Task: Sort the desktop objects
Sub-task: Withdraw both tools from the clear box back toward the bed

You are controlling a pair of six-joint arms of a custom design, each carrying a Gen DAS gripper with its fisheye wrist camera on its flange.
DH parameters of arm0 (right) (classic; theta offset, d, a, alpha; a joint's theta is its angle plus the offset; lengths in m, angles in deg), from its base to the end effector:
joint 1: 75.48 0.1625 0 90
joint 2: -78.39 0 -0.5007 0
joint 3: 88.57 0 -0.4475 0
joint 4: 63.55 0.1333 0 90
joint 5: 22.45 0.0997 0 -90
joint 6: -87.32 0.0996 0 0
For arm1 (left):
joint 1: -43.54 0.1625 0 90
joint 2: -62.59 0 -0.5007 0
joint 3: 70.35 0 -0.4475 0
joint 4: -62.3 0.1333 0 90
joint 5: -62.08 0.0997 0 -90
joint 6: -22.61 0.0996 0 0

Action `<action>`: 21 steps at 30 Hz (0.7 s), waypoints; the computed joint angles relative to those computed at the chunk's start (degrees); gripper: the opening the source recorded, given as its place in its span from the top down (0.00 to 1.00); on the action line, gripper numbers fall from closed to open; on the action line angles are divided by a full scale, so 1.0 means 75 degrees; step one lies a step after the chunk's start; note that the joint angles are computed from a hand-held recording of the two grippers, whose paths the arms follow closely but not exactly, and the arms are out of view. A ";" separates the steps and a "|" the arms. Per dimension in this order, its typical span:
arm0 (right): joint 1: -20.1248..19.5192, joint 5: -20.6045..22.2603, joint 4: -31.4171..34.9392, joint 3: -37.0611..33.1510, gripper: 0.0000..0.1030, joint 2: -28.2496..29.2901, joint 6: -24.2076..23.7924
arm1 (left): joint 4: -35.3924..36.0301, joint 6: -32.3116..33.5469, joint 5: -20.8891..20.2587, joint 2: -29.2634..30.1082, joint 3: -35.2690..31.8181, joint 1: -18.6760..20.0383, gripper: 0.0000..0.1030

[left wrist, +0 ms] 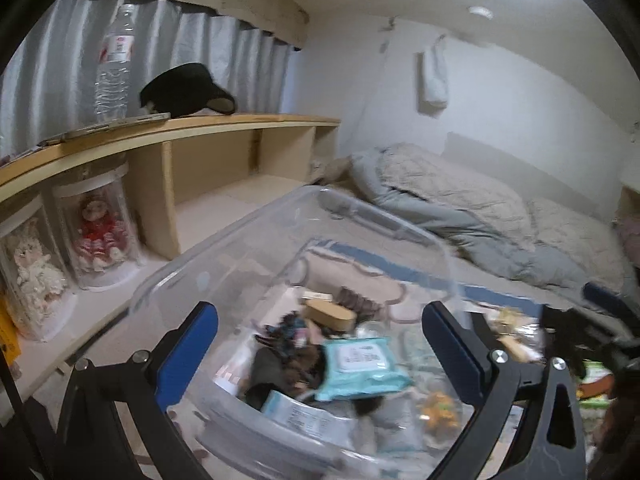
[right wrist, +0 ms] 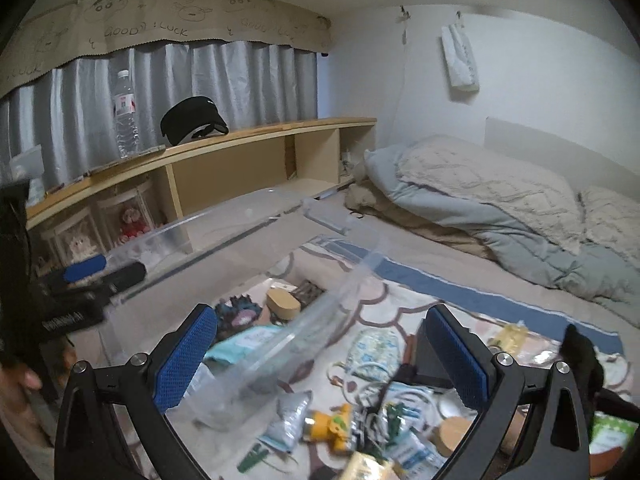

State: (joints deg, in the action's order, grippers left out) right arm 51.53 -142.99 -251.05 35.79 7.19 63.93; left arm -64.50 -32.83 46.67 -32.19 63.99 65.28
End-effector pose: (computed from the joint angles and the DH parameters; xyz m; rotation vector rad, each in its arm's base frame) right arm 0.4037 -0.3981 0.2867 1.0166 -2.2993 1.0918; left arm -0.2881 -0.3618 0.3452 0.2738 2.0908 -1.3919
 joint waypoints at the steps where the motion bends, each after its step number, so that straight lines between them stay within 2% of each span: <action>1: 0.0011 -0.0044 -0.0015 0.0073 0.00 -0.0076 0.0013 | 0.0059 0.0059 -0.0078 -0.0017 0.0010 -0.0139 0.00; 6: 0.0104 -0.0294 -0.0095 0.0439 0.00 -0.0514 -0.0012 | 0.1325 -0.0642 -0.0088 -0.0070 -0.0051 -0.0658 0.00; 10: 0.0204 -0.0316 -0.0045 0.0720 0.00 -0.0947 -0.0069 | 0.1272 -0.0597 -0.0472 -0.0101 0.0110 -0.1031 0.00; 16: 0.0371 -0.0400 -0.0135 0.1163 0.00 -0.1469 -0.0179 | 0.1859 -0.1323 -0.0769 -0.0130 0.0202 -0.1519 0.00; 18: 0.0422 -0.0449 -0.0032 0.1292 0.00 -0.1671 -0.0102 | 0.2171 -0.1617 -0.0814 -0.0168 0.0214 -0.1701 0.00; 21: 0.0517 -0.0582 -0.0111 0.1487 0.00 -0.1909 -0.0090 | 0.3135 -0.2318 -0.0822 -0.0218 0.0129 -0.1973 0.00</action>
State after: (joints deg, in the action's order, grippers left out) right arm 55.41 -147.36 -251.88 46.93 -7.13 63.26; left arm -40.99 -50.21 40.51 -33.82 64.96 50.48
